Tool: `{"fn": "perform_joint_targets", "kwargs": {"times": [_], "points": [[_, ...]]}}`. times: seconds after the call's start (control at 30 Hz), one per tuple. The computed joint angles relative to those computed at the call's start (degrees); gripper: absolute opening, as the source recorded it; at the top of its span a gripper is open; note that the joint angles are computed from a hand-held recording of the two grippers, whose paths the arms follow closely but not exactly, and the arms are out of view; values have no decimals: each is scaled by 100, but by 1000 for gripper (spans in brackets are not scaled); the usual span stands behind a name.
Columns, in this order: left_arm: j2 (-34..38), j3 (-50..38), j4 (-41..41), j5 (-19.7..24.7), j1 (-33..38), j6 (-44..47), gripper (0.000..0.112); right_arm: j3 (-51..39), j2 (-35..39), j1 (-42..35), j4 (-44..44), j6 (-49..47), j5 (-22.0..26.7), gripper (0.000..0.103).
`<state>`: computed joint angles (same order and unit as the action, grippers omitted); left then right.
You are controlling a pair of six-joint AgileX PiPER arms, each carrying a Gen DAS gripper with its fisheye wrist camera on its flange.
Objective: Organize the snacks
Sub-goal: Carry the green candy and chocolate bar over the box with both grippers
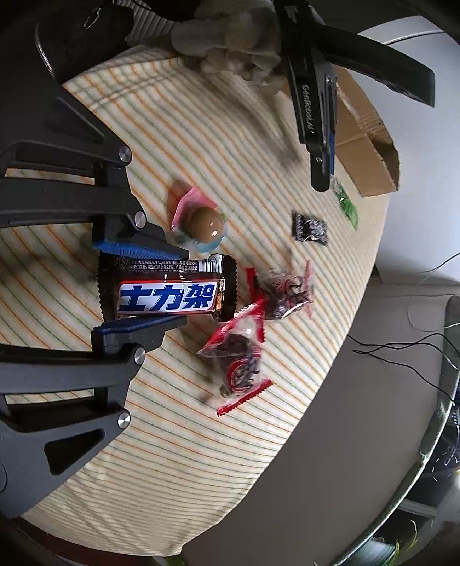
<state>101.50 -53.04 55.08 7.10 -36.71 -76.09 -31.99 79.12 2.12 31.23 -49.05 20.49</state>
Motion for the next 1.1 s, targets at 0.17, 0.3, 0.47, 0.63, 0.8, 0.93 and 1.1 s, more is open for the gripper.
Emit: {"fn": "perform_joint_targets", "kwargs": {"times": [0.17,0.3,0.47,0.63,0.8,0.93,1.1], "points": [[-429,340,877,-7,59,-861,20,-95,-222,356,-493,723,4,30],[-737,541,1318,23,105,-1291,20,-229,-327,636,-700,1191,39,30],[-1231,850,1663,94,209,-1550,20,-613,-221,1154,-1092,1954,12,30],[-1601,1122,1945,60,435,-1744,20,-1168,107,1654,-1520,2650,9,30],[-1864,1364,2163,-42,707,-1882,20,-1719,527,2052,-1824,3144,1,30],[-2044,1504,2110,-99,912,-1781,20,-2186,893,2362,-2161,3558,39,30],[-2170,1605,1891,-198,1190,-1459,20,-2646,1244,2621,-2415,3866,111,30]]}}
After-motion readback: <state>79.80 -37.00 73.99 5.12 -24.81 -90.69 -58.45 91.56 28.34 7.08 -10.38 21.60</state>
